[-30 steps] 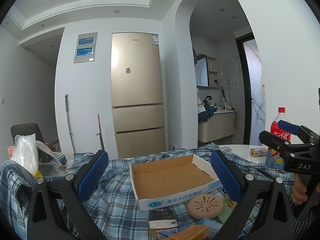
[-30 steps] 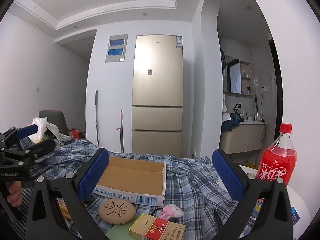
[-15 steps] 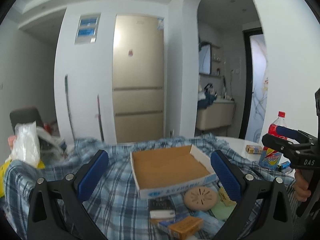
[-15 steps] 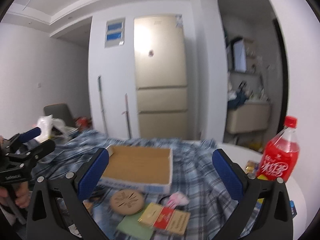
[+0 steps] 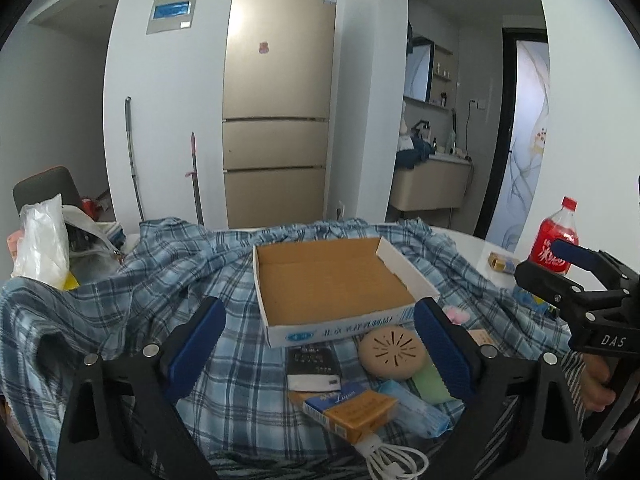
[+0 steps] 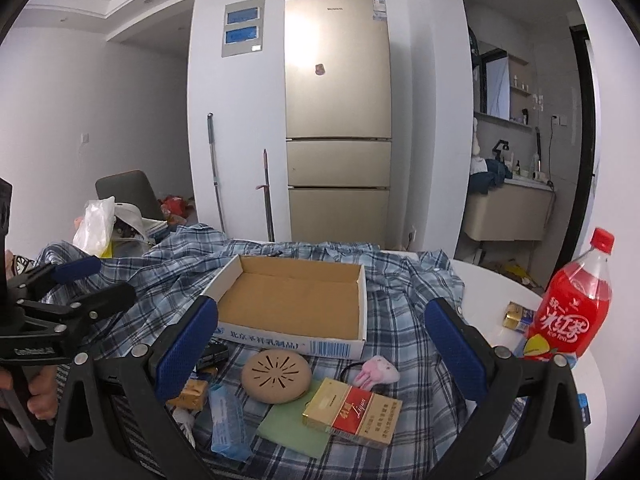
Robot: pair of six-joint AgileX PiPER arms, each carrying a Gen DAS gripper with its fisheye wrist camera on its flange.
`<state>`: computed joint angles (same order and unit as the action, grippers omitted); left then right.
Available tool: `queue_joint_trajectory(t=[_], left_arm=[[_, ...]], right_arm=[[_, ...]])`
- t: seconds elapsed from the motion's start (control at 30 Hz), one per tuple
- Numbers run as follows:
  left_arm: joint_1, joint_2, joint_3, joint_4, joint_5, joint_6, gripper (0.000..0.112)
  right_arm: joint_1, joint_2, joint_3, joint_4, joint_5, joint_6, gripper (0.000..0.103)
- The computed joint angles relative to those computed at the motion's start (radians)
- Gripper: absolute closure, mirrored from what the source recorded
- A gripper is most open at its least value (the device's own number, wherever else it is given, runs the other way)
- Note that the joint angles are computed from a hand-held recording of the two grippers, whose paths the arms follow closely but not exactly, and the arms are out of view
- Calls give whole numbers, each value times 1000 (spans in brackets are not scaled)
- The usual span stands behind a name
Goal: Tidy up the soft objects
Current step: 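Lower the right gripper onto the red-gold Liqun pack and close it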
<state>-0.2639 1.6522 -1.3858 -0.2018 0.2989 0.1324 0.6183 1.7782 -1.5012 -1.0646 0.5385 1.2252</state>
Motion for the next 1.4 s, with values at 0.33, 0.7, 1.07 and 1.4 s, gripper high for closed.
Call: queue_joint_trajectory(t=[0.33,0.7,1.07,1.4], left_arm=[[-7,80,-67,44,79,-41,18],[-27,128,-102,55,122,-21,19],[-32,142,-109,103,120,-53,20],[-28,127,-88,65,95,-23,20]], right_arm=[[-122,68,-85,621,40,-563,0],[-311,218,-248,1062,199,-838,15],[-377,417,-551,1288,417,-985,26],[-383,407,-536,1421,481,-1083,26]])
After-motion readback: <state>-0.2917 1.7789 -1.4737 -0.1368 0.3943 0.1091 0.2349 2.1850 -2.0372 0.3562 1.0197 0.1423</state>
